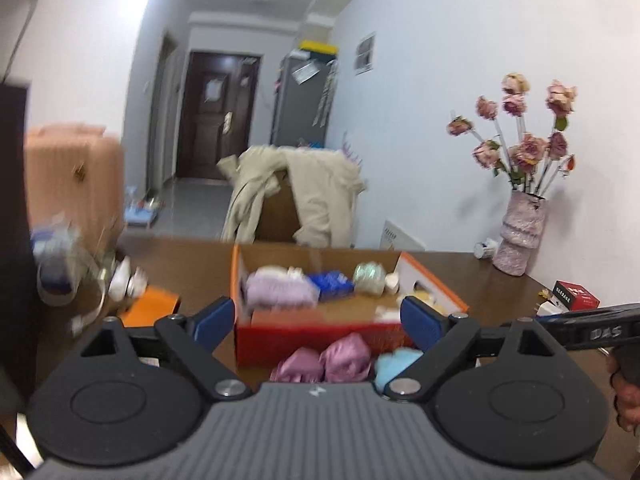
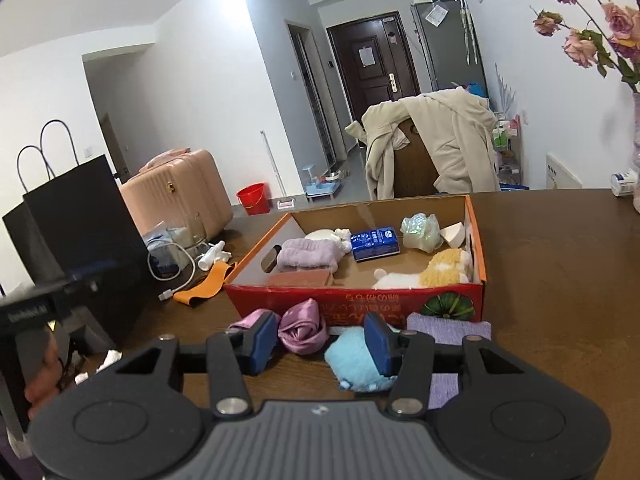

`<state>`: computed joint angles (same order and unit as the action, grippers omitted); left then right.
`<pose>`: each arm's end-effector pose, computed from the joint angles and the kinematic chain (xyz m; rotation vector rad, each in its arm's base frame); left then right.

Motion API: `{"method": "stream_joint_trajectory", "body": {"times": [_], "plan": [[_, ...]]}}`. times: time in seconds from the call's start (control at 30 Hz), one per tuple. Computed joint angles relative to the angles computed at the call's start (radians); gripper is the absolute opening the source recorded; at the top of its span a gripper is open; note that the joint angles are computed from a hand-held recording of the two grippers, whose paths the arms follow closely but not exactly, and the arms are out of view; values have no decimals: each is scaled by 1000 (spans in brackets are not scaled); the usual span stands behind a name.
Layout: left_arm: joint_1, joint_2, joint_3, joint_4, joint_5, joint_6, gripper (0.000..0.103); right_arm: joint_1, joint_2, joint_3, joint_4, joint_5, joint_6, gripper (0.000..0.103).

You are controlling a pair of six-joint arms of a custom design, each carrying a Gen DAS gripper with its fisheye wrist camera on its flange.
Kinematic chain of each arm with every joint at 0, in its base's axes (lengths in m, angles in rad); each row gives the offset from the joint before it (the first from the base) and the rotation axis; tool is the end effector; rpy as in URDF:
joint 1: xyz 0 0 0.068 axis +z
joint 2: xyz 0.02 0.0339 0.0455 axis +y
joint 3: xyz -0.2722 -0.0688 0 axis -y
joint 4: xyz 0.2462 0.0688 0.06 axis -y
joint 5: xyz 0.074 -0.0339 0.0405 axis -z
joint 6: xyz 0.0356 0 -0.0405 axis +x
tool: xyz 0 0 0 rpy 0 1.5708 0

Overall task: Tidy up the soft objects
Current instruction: 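Grasp the pink satin scrunchie with the left tool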

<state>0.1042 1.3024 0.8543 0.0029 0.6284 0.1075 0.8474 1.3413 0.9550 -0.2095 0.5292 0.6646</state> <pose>0.2891 0.0092 0.2791 0.3964 1.9178 -0.4921 0.2090 0.2095 0.2826 0.1074 2.0922 0.3454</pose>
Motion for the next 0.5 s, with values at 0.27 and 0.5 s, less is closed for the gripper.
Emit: {"method": "stream_joint_trajectory", "body": {"times": [0.27,0.5], "plan": [[89,8,-100,-12,-20,-20,92,78,-23,-98,39,71,83,52],[24,82,-113,56,-39,-27,92,68,63,-113,97,41,111,52]]}}
